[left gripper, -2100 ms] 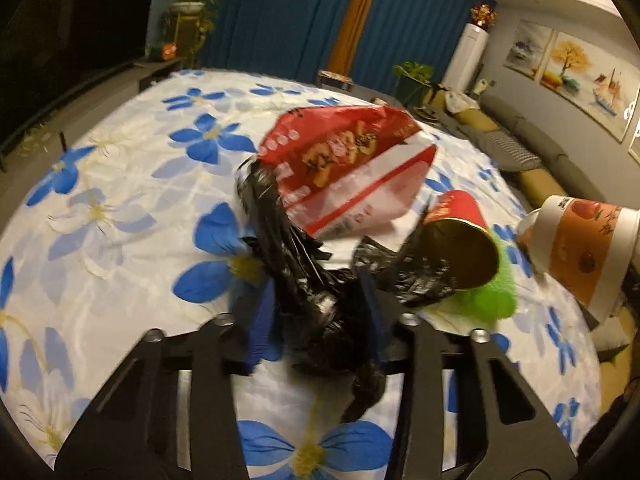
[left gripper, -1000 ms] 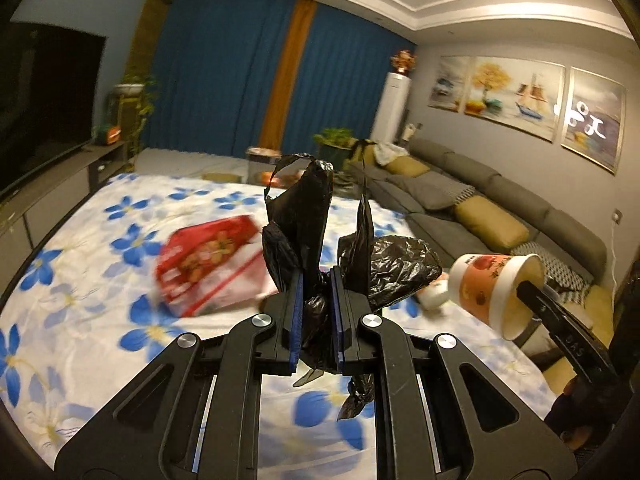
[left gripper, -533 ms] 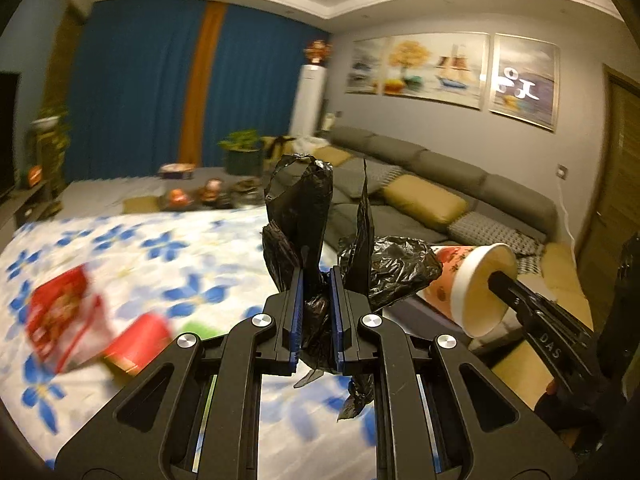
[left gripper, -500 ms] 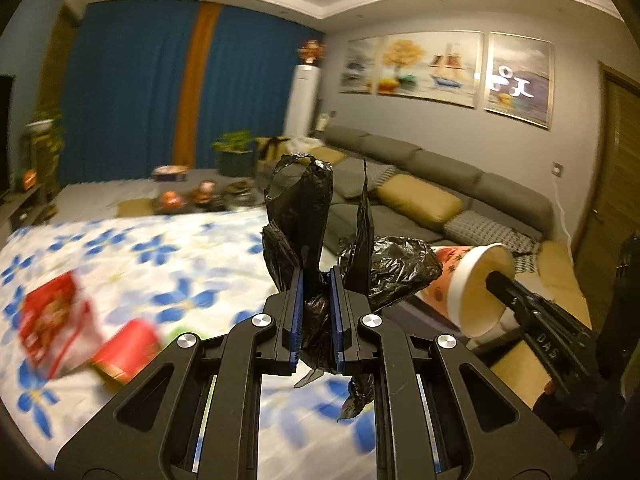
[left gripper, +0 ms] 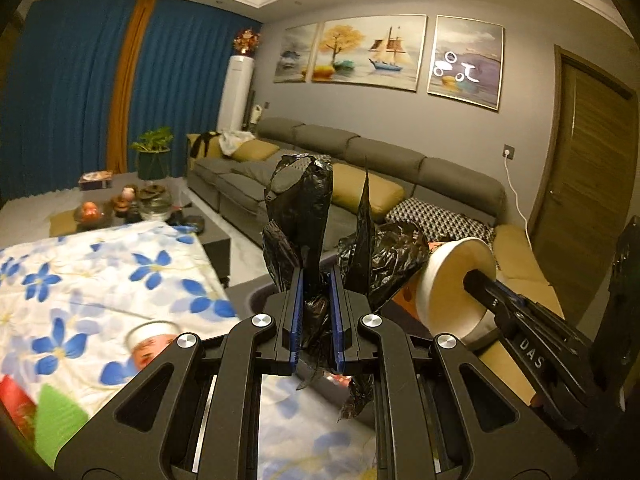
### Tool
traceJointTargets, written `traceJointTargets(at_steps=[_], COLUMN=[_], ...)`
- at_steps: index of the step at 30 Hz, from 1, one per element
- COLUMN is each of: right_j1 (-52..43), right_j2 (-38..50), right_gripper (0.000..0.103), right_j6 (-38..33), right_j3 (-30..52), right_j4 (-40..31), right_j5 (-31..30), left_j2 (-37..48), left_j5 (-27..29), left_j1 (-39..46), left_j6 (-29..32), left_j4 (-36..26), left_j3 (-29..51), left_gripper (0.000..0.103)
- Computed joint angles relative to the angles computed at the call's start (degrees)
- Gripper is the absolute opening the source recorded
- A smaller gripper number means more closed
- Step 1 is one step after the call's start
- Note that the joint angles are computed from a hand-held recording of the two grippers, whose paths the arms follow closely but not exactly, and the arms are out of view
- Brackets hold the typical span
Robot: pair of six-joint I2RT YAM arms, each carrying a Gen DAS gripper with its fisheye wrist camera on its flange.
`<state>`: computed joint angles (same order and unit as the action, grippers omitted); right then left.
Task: Collect trash
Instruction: 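Carry the beige cup and black bag in both tools over the grey bin, then open both tools to drop the black bag and beige cup into the bin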
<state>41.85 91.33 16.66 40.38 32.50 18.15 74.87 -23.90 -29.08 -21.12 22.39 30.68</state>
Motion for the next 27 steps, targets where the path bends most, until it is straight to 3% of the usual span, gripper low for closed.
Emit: traceJointTargets(at_steps=[11,27], right_j1=[-3.43,-5.89], right_j2=[5.06,9.41], right_gripper=[0.004,0.004], right_j6=[-0.19,0.15], right_j3=[3.75,6.2], right_j4=[-0.96,-1.92], right_j5=[-1.7,-4.08], left_j2=[13.24,21.64], left_j5=[5.23,9.44], left_j1=[2.19,3.64], left_j6=[1.06,0.96], left_j4=[6.5,6.58], left_j3=[5.72,11.08], left_gripper=[0.012,0.012])
